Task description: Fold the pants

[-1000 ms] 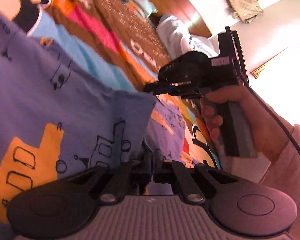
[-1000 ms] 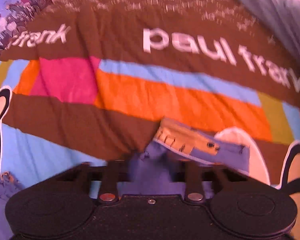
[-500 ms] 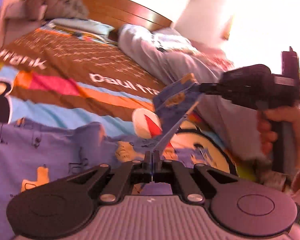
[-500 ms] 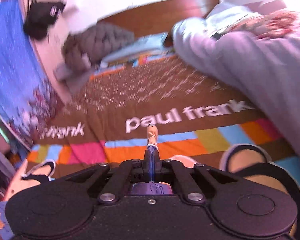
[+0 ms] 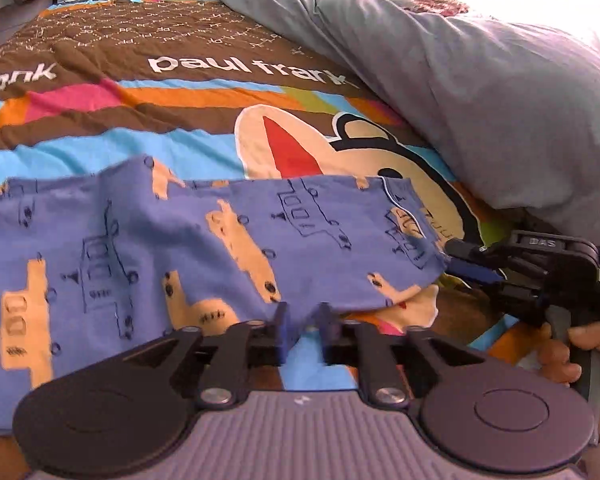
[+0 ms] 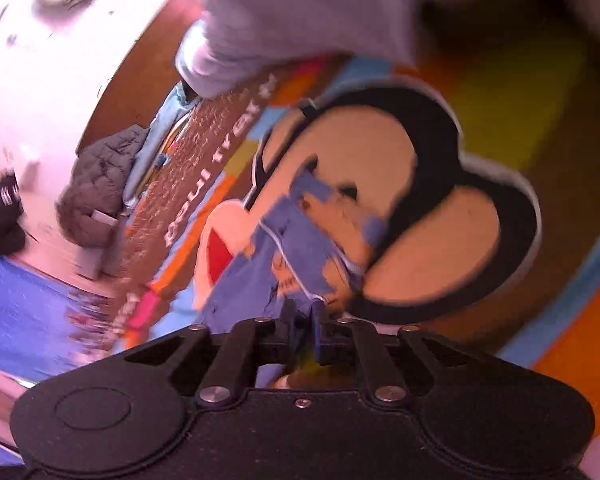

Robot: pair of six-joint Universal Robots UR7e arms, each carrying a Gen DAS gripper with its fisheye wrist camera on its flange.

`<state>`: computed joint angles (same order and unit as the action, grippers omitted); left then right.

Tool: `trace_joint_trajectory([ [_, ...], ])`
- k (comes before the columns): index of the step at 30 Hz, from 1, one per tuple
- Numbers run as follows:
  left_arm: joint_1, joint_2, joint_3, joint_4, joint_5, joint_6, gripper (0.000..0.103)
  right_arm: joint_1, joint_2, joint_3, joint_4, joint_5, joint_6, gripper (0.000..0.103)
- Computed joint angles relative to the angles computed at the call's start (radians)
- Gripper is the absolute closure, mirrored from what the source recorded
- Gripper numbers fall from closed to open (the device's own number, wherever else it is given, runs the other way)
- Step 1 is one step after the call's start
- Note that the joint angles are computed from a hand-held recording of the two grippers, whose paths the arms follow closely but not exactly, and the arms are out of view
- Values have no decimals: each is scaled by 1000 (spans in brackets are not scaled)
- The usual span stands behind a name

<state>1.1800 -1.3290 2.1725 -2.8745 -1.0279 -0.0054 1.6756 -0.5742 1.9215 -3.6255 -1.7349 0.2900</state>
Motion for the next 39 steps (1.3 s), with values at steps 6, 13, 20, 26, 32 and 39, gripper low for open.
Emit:
trace_joint_trajectory([
  [6,-29,125,-142,-32,30,67,50,15,-9,-15,-20,-34,-223,58],
  [13,-12,400,-459,128,-11,291,42,-20,-42,22,0,39,-338,42],
  [20,24,523,-649,312,-68,348,33,-76,-84,24,149,189,-272,41],
  [26,45,552,-703,390,-92,354,75,-102,-92,26,156,223,-194,59],
  [32,35,547,-671,344,-81,352,92,-107,-96,30,155,191,-135,82],
  [39,8,535,-632,252,-53,347,95,-81,-73,31,69,137,-203,97],
])
